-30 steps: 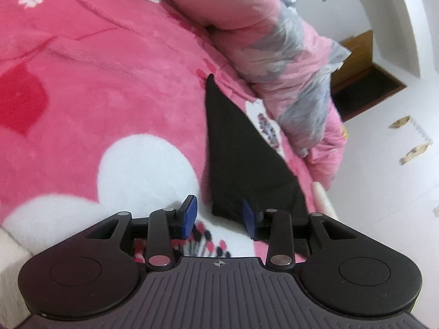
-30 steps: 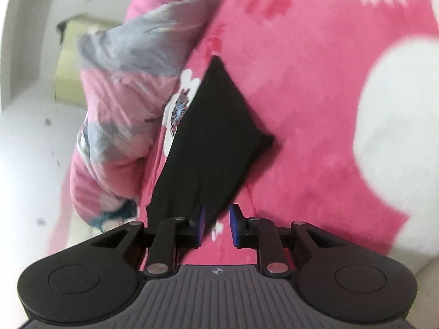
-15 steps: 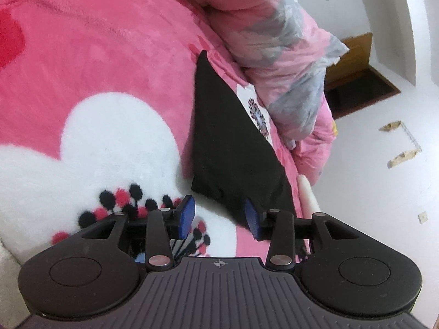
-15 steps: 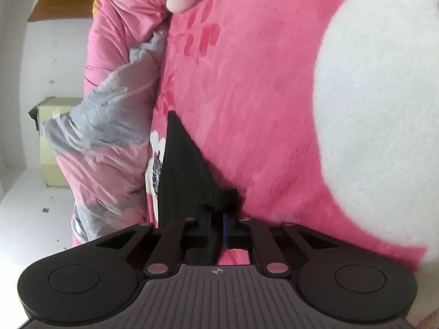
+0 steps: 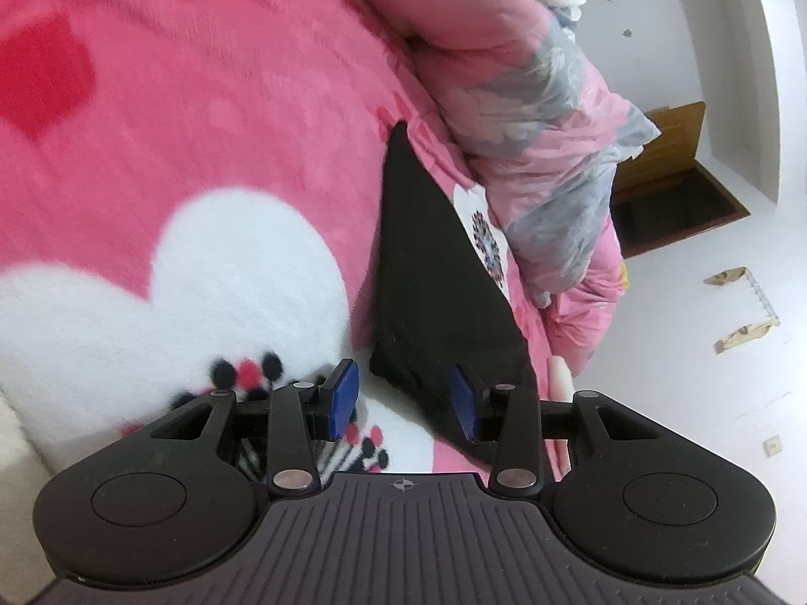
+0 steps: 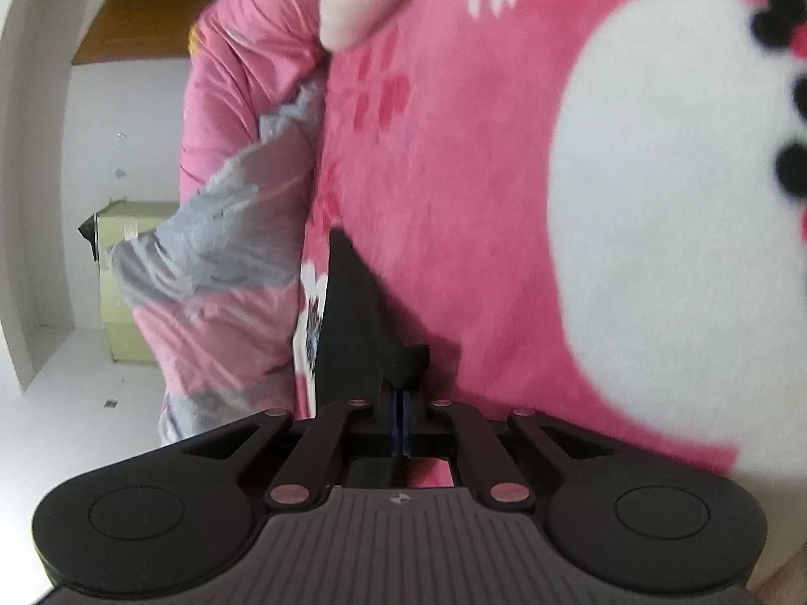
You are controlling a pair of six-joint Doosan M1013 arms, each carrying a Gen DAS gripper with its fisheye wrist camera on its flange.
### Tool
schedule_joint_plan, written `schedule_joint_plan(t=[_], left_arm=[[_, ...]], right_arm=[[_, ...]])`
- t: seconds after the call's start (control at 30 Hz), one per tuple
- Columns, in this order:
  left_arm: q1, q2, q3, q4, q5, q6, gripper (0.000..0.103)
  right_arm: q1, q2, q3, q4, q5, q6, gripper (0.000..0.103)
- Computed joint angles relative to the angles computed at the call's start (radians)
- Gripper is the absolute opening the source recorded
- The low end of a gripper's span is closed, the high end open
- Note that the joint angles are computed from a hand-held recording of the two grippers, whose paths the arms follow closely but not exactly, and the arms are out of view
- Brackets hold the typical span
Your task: Fold clothes
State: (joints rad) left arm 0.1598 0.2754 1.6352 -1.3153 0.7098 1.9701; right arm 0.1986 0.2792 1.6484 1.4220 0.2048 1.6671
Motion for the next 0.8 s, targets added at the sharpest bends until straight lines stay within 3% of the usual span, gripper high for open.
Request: schedule_joint_plan(t=[0.13,0.33,0.4,0.43,0.53,0.7,0.8], left_arm=[[0.005,-0.015,-0.007,0.052,-0.055,0.024,0.040],[-0.027,0.031,-0.115,0.345,-0.032,-0.099,0.040],[-0.039,0.044,-0.137,0.379,-0.024,-0.091,0.039],[-0.045,0.049,-0.145,0.397,-0.025,-0.086,0.035],[-0.056,0.055,-0.150,0.425,-0.035,-0.072,0.003],[-0.039,0.032,-0.120,0.320,-0.094,0.019,0.001],[-0.044,0.018,-0.116,0.369,-0.159,0.033,0.000]], right_arm=[[-0.001,-0.018,0.019,0.028,0.028,-0.008,0.007],[0.020,-0.029,0.023,0.078,0.073,-0.073,0.013],[0.028,-0.022,0.004,0.065,0.104,-0.111,0.013],[0.032,-0.015,-0.012,0.028,0.123,-0.107,0.013],[0.041,0.006,-0.058,-0.088,0.170,-0.059,0.013],[0.046,0.020,-0.069,-0.134,0.191,0.005,0.013],[0.049,0.019,-0.065,-0.165,0.180,0.038,0.013]])
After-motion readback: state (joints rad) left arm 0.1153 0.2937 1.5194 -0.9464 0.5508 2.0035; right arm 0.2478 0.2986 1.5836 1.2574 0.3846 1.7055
